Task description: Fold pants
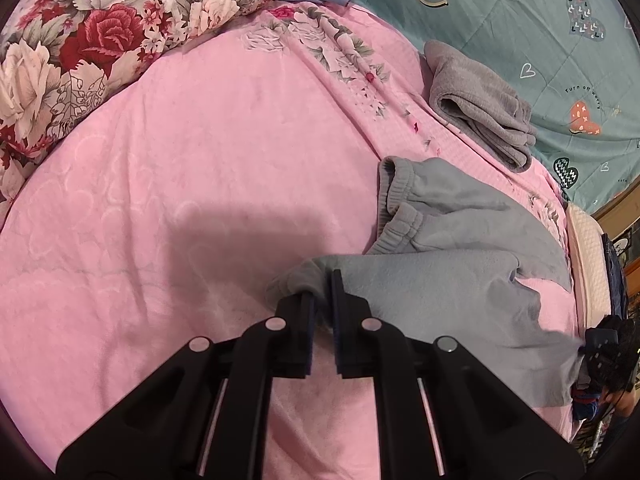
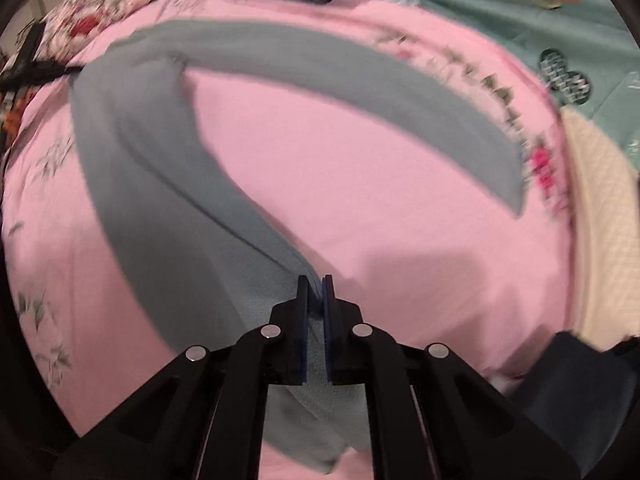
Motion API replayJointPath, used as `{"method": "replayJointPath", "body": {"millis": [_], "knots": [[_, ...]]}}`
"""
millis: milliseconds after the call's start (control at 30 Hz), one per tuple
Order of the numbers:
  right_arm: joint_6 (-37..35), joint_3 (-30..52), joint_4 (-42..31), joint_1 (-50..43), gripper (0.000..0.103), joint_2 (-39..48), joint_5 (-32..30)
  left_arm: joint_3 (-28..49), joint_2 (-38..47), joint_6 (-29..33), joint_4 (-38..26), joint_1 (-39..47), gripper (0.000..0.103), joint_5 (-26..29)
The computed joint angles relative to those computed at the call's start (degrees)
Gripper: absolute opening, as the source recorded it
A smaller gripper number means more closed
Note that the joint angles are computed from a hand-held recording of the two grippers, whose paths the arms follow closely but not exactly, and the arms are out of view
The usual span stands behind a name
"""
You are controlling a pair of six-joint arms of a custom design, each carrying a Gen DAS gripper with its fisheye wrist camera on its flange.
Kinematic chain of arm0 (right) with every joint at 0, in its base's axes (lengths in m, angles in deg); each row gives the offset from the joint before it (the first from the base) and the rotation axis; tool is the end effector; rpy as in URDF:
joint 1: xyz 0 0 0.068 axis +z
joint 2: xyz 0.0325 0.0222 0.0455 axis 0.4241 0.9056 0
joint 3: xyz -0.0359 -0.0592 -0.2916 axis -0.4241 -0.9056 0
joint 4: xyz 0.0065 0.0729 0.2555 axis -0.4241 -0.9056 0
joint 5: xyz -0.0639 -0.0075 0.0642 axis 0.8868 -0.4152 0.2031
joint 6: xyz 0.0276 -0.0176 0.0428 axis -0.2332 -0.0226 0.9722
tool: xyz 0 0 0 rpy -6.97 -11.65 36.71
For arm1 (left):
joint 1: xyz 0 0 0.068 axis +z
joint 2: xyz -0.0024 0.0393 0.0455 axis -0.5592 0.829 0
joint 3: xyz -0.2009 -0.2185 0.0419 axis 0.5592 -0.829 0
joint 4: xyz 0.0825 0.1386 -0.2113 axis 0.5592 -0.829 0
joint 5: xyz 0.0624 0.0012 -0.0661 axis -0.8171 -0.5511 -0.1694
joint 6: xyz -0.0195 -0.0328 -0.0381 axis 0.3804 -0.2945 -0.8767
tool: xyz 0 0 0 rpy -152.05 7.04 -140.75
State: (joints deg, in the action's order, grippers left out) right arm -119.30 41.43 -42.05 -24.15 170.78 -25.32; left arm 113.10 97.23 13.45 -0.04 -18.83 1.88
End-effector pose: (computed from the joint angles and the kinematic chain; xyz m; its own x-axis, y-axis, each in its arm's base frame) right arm 0.1596 -0.1680 0.1589 -0.8700 -0.2348 -0.4336 -0.1904 0.9711 -0.1439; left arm 0.3341 0.0726 0.1365 -0.8664 -0.1153 -0.4859 0.0889 0.9218 -0.3773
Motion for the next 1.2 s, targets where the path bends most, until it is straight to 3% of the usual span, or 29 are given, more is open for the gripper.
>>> {"method": "replayJointPath", "body": {"millis": [133, 167, 200, 233, 267, 433, 500, 600, 667, 700, 833, 867, 900, 933, 967, 1100, 1200], "knots": [[6.8, -0.4, 11.5, 5.8, 0.007, 5.0, 5.9, -0.7, -0.1, -0.6, 1.3, -0.5, 0.008, -0.4], [8.9, 0.1, 13.7, 7.4, 0.011, 8.4, 7.9, -0.9, -0.3, -0.8, 1.7, -0.8, 0.008, -0.8], [10.0, -0.1, 16.3, 8.4, 0.03, 10.8, 10.6, -1.0, -0.4, -0.7, 1.9, -1.0, 0.008, -1.0], [10.9, -1.2, 19.7, 9.1, 0.042, 11.8, 12.8, -1.0, -0.5, -0.6, 1.7, -1.0, 0.008, -1.0], [11.3, -1.7, 20.9, 8.0, 0.043, 11.4, 11.4, -1.0, -0.6, -0.5, 1.6, -1.0, 0.008, -0.9], [11.3, -0.7, 10.6, -4.3, 0.047, 5.6, 2.4, -0.5, 0.2, -0.4, 1.9, -0.8, 0.008, 0.1], [7.1, 0.2, 2.9, -11.8, 0.048, 4.2, -2.3, -0.5, 0.7, -0.4, 2.4, -0.9, 0.009, 0.4], [-5.4, -3.4, -1.7, -21.9, 0.049, 0.6, -6.5, -0.1, 1.3, -0.4, 2.2, -1.4, 0.019, 1.2], [-11.8, -7.3, -0.9, -24.8, 0.049, -1.6, -5.9, -0.3, 1.0, -0.5, 2.3, -2.1, 0.031, 1.3], [-13.8, -9.6, 0.3, -25.4, 0.049, -2.5, -5.4, -0.5, 0.7, -0.6, 2.6, -2.4, 0.032, 1.4], [-11.6, -13.9, 9.9, -23.6, 0.049, -0.5, -6.3, -0.5, 0.7, -2.0, 3.0, -3.8, 0.033, 0.4], [-10.2, -13.2, 10.0, -22.9, 0.048, 0.8, -6.8, -0.1, 1.0, -2.7, 2.7, -3.8, 0.03, 0.6], [-9.9, -12.4, 9.2, -22.7, 0.038, 1.9, -7.4, 0.2, 1.2, -3.3, 2.5, -3.7, 0.024, 0.9], [-9.9, -11.6, 7.4, -22.0, 0.017, 2.4, -7.9, 0.6, 1.3, -3.7, 2.2, -3.8, 0.012, 0.8], [-9.4, -12.7, 8.4, -20.8, 0.005, 0.7, -7.0, 0.9, 1.5, -4.4, 2.0, -3.8, 0.009, 0.5], [-11.0, -13.9, 6.2, -21.3, 0.004, -5.2, -6.1, 1.1, 0.5, -4.4, 1.0, -2.5, 0.005, 2.6], [-16.0, -10.3, -4.2, -27.7, 0.004, -9.2, -10.5, -0.1, -2.6, -3.3, -0.4, -0.2, 0.005, 6.0]]}}
